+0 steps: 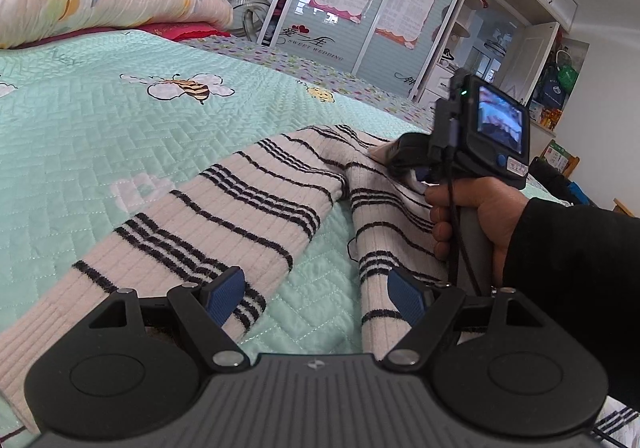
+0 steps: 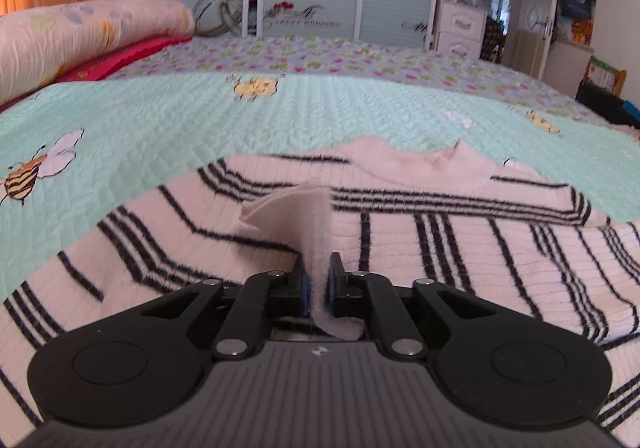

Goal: Fold clothes

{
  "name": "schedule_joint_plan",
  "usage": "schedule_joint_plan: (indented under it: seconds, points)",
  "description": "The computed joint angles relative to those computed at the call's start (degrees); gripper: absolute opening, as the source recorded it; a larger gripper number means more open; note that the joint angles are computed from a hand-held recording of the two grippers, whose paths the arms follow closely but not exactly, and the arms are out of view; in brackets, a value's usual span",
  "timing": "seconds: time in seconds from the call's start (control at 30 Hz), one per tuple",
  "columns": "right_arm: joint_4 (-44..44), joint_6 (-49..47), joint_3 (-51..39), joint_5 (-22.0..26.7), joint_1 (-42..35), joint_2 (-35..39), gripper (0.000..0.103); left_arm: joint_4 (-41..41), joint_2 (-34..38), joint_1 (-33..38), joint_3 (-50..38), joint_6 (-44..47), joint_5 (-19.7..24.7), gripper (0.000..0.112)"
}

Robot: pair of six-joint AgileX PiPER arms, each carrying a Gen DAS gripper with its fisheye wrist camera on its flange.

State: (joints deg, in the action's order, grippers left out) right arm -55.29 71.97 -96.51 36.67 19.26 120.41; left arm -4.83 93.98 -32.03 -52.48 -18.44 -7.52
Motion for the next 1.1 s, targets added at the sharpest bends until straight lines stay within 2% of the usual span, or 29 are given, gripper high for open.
schedule_joint_plan:
  seconds: [0.03, 0.1, 0.23, 0.37, 0.47, 0.57, 0.6, 0.63, 0.67, 0.7, 0.77, 0.83, 1.0, 1.07, 1.1]
  points:
    - [0.67, 0.3, 1.54, -2.34, -0.44, -1.24, 0.038, -0.42, 0.13, -0.04, -0.16, 0.39, 0.06, 0.081]
    - [3.94, -0.88, 4.9, -6.94, -1.3, -4.22, 0.05, -0.98, 0.15, -0.06, -0.28, 1.0, 0.2, 0.081]
    - [-0.63, 8.37, 16.5, -15.18, -2.32, -13.36, 0.05, -3.63, 0.13, -0.29, -0.35, 3.82, 0.32, 0.081]
    - [-12.01, 22.77, 28.2, -14.76, -4.72, -23.68, 0.05, -9.33, 0.21, -0.68, -0.43, 9.67, 0.45, 0.081]
    - [-13.75, 26.2, 35.51, -17.54, -12.24, -29.6, 0.05, -21.06, 0.58, -1.52, -0.78, 21.82, 0.39, 0.082]
    - [-6.71, 19.69, 39.16, -17.61, -22.85, -31.32, 0.05, -32.5, 1.17, -2.34, -1.27, 34.04, 0.01, 0.082]
    - [-1.3, 14.64, 39.39, -17.01, -26.52, -30.81, 0.045, -34.47, 1.28, -2.52, -1.31, 36.12, -0.17, 0.082]
    - [2.22, 11.89, 40.64, -17.77, -29.68, -31.23, 0.026, -35.81, 1.41, -2.62, -1.4, 37.55, -0.27, 0.082]
    - [4.4, 10.57, 42.35, -19.27, -32.7, -32.0, 0.023, -37.21, 1.55, -2.73, -1.49, 39.04, -0.4, 0.082]
    - [5.5, 10.49, 44.19, -20.77, -34.88, -33.25, 0.031, -39.04, 1.68, -2.9, -1.52, 40.96, -0.59, 0.082]
    - [3.25, 13.41, 48.2, -25.8, -37.04, -36.55, 0.031, -43.97, 1.95, -3.37, -1.7, 46.24, -1.05, 0.083]
    - [7.98, 8.92, 49.84, -29.94, -38.6, -38.44, 0.031, -47.74, 2.2, -3.83, -1.87, 50.47, -1.55, 0.084]
    - [36.63, -19.09, 45.31, -33.63, -38.55, -35.79, 0.032, -51.29, 2.28, -4.34, -1.89, 54.48, -2.19, 0.084]
    - [48.09, -30.2, 40.77, -31.44, -38.67, -31.24, 0.035, -52.65, 2.33, -4.53, -1.95, 56.01, -2.41, 0.085]
    - [53.63, -35.93, 37.72, -28.77, -39.4, -28.57, 0.037, -53.46, 2.41, -4.59, -2.08, 56.91, -2.41, 0.086]
